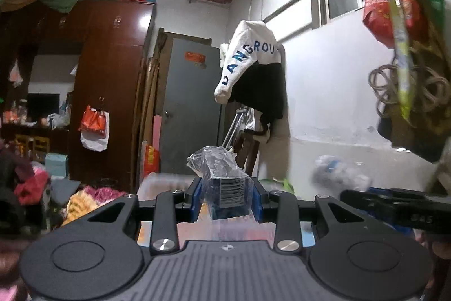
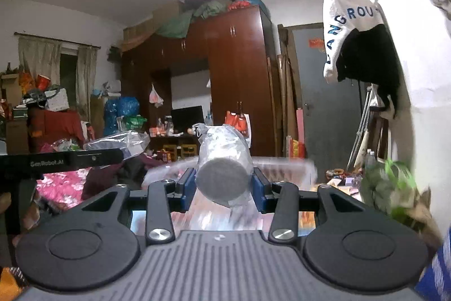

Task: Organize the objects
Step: 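Drop both held items into the white basket, then grasp the purple box with the left gripper while the right grasps the bagged white box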

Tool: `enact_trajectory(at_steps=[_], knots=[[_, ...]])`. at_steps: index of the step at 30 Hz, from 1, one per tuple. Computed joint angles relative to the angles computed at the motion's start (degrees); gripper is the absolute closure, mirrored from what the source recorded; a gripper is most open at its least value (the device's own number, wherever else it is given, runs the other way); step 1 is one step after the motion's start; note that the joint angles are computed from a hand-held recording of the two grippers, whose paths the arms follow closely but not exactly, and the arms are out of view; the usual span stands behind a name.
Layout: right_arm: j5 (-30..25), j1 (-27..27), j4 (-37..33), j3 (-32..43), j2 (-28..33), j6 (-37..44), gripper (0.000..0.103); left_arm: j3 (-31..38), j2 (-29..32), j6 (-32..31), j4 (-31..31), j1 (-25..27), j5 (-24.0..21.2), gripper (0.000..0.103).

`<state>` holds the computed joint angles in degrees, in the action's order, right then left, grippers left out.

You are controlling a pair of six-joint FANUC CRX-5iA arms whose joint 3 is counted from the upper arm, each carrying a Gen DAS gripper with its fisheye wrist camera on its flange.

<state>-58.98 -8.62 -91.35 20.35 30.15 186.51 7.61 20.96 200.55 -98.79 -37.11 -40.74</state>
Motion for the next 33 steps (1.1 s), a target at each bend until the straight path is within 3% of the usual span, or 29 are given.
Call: enact_trajectory(at_steps=[3, 5, 6, 7, 8, 10, 13, 15, 17, 22, 27, 30, 31, 32, 33], knots=[[7.0, 6.8, 12.9, 10.4, 2.8, -12.8, 0.058, 10.5, 3.5, -20.3, 18.9, 7.6, 7.0, 0.065], [10.8, 9.7, 18.6, 13.0, 4.0, -16.4, 0.058, 14.7, 6.3, -26.4, 26.0, 10.0, 6.6, 0.061], [12.8, 11.1, 21.0, 13.8, 4.6, -17.2, 0.056, 16.7, 7.8, -30.9, 30.2, 11.1, 6.3, 0.055], [14.0, 11.9, 22.3, 14.1, 5.0, -17.5, 0.055, 18.5, 9.2, -36.2, 35.7, 12.5, 6.3, 0.036], [14.8, 12.5, 23.5, 14.1, 5.4, -17.8, 0.052, 19.6, 10.3, -39.1, 39.2, 13.4, 6.4, 0.029], [15.9, 13.2, 25.8, 13.7, 5.6, -18.5, 0.022, 19.7, 10.7, -39.6, 40.7, 13.6, 5.9, 0.029], [15.6, 10.7, 20.0, 9.9, 3.8, -12.7, 0.014, 16.7, 8.8, -37.5, 38.4, 12.4, 5.6, 0.028], [11.7, 7.5, 14.6, 7.3, 2.7, -10.7, 0.011, 11.6, 5.7, -30.0, 31.4, 9.4, 5.6, 0.025], [7.0, 4.7, 10.9, 5.6, 2.4, -8.8, 0.001, 5.7, 2.9, -22.6, 24.5, 5.7, 5.9, 0.016], [3.5, 1.5, 10.0, -1.9, 1.2, -2.5, 0.0, -4.0, 2.4, -5.9, 11.6, -3.1, 4.3, 0.016], [0.3, -2.0, 6.3, -5.1, 2.2, -4.1, 0.0, -4.3, 5.7, -3.8, 10.0, -5.9, 1.1, 0.016], [0.6, -1.8, 6.8, -4.1, 2.7, -5.2, 0.001, -2.6, 6.6, -10.2, 14.9, -4.6, 2.2, 0.016], [0.8, -1.6, 6.8, -4.2, 2.6, -4.7, 0.002, -2.3, 6.8, -11.6, 15.8, -4.1, 3.0, 0.02], [0.6, -1.4, 7.1, -3.5, 2.9, -4.7, 0.005, -2.7, 6.8, -11.7, 15.6, -4.2, 3.2, 0.033], [0.2, -0.8, 8.3, -2.5, 3.2, -5.3, 0.006, -2.7, 6.7, -12.4, 16.2, -4.1, 3.3, 0.034]])
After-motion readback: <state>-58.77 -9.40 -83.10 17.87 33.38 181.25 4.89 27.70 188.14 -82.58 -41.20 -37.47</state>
